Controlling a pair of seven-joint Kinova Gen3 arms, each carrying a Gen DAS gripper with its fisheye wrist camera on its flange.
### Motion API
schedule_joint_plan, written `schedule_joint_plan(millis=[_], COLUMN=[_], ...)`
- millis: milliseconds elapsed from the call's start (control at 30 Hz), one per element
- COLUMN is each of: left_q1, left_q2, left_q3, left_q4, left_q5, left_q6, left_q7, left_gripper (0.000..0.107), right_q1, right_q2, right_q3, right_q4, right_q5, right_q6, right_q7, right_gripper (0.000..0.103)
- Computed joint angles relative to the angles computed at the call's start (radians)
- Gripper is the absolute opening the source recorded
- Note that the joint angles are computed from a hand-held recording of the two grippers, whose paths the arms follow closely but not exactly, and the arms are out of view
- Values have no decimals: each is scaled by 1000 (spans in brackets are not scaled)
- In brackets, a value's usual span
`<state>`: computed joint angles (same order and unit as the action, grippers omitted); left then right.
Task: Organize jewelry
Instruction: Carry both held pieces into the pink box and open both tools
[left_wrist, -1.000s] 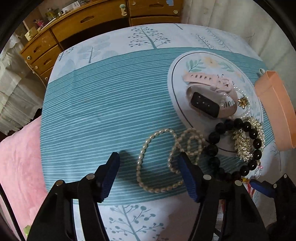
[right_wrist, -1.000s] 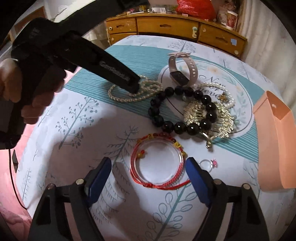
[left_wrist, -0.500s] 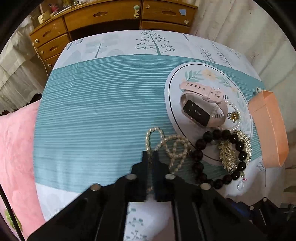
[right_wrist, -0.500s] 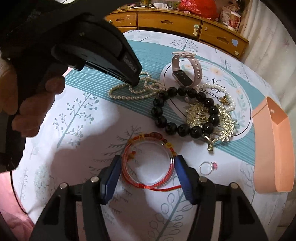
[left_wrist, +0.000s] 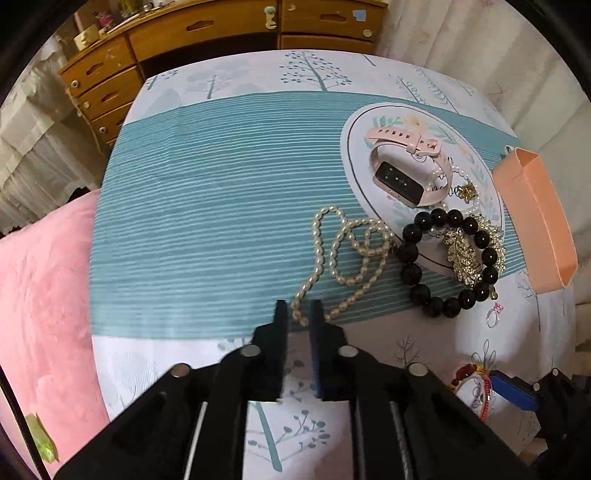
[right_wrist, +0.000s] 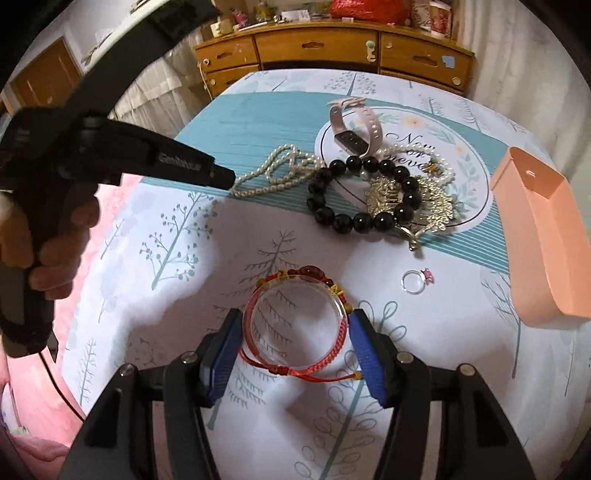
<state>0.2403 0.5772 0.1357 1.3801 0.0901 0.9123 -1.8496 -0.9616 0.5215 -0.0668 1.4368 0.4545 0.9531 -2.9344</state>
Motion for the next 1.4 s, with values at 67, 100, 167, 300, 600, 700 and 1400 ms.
schedule_joint_plan(millis=[67, 100, 167, 300, 600, 700, 1400], left_q1=[14, 27, 33, 10, 20, -14, -55], left_q2=[14, 26, 36, 49, 51, 4, -227], left_q3=[-4, -10, -9, 14, 4, 15, -2], left_q4=[-16, -30, -39, -52, -111, -84, -278], left_q5=[-17, -35, -48, -32, -19, 19, 110], left_q6=[0, 6, -3, -1, 144, 159, 531], left_q7=[-4, -2, -12, -81, -77, -97, 14], left_gripper=[15, 15, 15, 5, 2, 2, 3], right_q1=[-16, -14, -26, -43, -73, -80, 7], right_q2=[0, 3, 6, 22, -4, -27, -274], right_q3=[6, 6, 7, 9, 10, 3, -97], right_q4=[-5, -9, -18, -53, -87, -102, -25], right_q5=[7, 7, 13, 24, 47, 60, 172], right_q6=[21, 27, 45, 105, 200, 245, 348], right_q7=[-22, -24, -39, -51, -135, -156, -193], right_gripper=[59, 59, 59, 59, 59, 59, 60])
